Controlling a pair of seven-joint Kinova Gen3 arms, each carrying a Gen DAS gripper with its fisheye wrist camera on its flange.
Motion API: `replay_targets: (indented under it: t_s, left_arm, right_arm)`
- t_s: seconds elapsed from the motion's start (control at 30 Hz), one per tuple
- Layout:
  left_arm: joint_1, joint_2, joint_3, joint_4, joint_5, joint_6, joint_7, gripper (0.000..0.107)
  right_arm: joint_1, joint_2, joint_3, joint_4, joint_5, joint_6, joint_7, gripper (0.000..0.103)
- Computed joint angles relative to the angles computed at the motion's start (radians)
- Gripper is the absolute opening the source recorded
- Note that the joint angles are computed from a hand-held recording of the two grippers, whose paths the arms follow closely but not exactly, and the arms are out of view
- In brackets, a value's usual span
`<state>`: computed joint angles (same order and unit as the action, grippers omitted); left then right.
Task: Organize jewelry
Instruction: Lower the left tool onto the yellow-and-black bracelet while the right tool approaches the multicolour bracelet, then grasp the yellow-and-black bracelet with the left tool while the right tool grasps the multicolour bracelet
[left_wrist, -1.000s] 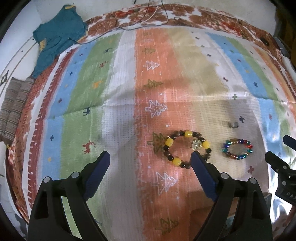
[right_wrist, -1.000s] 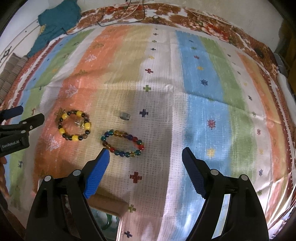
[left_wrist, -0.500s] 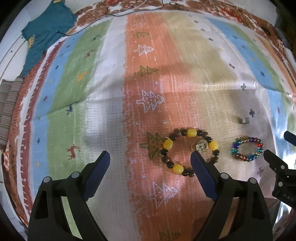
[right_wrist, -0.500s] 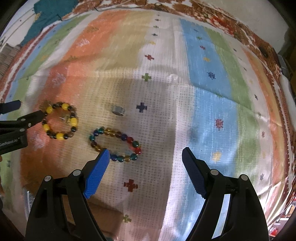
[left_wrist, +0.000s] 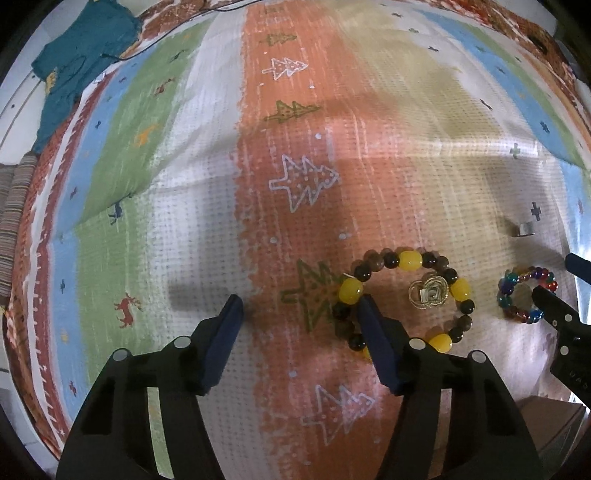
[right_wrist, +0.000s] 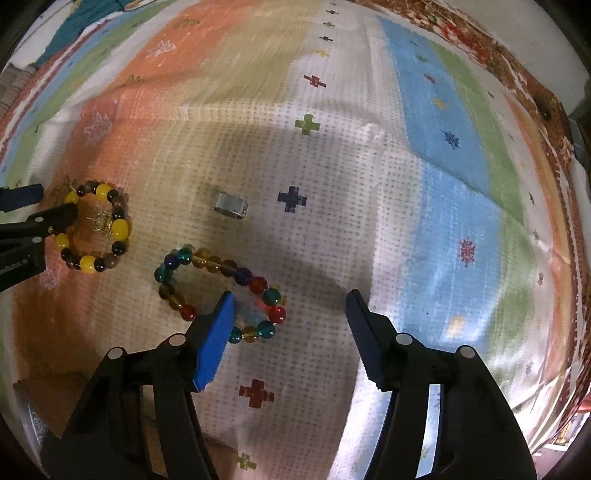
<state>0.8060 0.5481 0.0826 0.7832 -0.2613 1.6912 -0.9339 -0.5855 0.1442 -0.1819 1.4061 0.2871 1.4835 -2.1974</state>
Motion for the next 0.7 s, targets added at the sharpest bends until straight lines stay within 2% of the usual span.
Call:
replay_targets:
  t_s: [0.07,0.1,0.2,0.23,0.33,0.7]
  left_arm:
    - [0.007,0.005,0.0,-0.01,-0.01,0.006,-0.011,0.044]
    - [0.011,0.008,-0.001,-0.015,-0.014,0.01,-0.014,0.04]
    - [0.023,0.015,-0.005,-0.029,-0.026,0.025,-0.026,0.022]
    - [0.028,0.017,-0.008,-0.036,-0.033,0.033,-0.028,0.011]
    - [0.035,0.017,-0.013,-0.052,-0.039,0.046,-0.028,0.01]
    - [0.062,-0.047,-0.005,-0.069,-0.044,0.009,0.007,0.01]
  right_arm:
    - [0.002,-0.001,0.0,0.0,-0.002,-0.006,0.007,0.047]
    - [0.004,-0.002,0.0,0.002,-0.003,-0.01,0.01,0.045]
    - [0.004,-0.008,-0.002,0.009,-0.006,-0.021,0.015,0.029]
    - [0.006,-0.011,-0.003,0.011,-0.009,-0.026,0.02,0.016]
    - [0.004,-0.017,-0.007,0.016,-0.005,-0.034,0.028,0.011]
    - [0.011,-0.085,-0.025,0.027,-0.002,-0.065,0.001,0.01]
